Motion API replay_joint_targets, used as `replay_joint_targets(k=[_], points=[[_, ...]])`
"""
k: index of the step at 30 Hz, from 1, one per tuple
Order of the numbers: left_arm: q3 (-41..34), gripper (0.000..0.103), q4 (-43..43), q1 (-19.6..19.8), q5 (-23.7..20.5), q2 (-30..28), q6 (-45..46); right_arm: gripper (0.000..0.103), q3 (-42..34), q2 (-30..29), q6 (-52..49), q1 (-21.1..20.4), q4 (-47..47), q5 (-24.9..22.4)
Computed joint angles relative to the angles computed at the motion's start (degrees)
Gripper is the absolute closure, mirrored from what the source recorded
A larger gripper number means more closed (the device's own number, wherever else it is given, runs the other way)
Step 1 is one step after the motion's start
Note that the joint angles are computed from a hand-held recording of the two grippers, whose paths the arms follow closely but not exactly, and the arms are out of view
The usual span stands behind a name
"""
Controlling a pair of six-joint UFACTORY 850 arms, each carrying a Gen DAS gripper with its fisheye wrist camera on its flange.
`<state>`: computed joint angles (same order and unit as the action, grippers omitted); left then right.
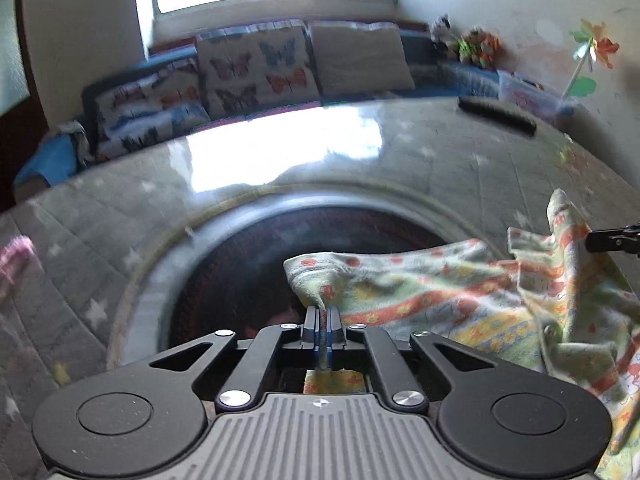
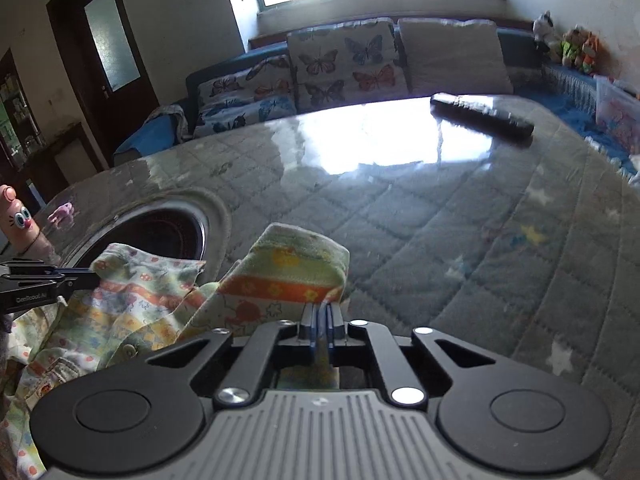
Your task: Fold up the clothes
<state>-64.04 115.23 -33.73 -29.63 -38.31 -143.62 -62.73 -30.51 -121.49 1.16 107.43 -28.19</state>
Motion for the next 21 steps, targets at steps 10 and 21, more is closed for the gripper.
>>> replay_joint_targets(k=[10,21], points=[[-1.77,0.095,-6.13,1.92,-2.98,-0.98,2.52,0.099,-5.3,-2.18,-8.36,1.99,11.33,2.35],[0.36,0.063,-8.1,1.32,-2.89,0.29,4.62,0.094,-7.48,-4.77,2.87,6.3,-6.69,1.36]])
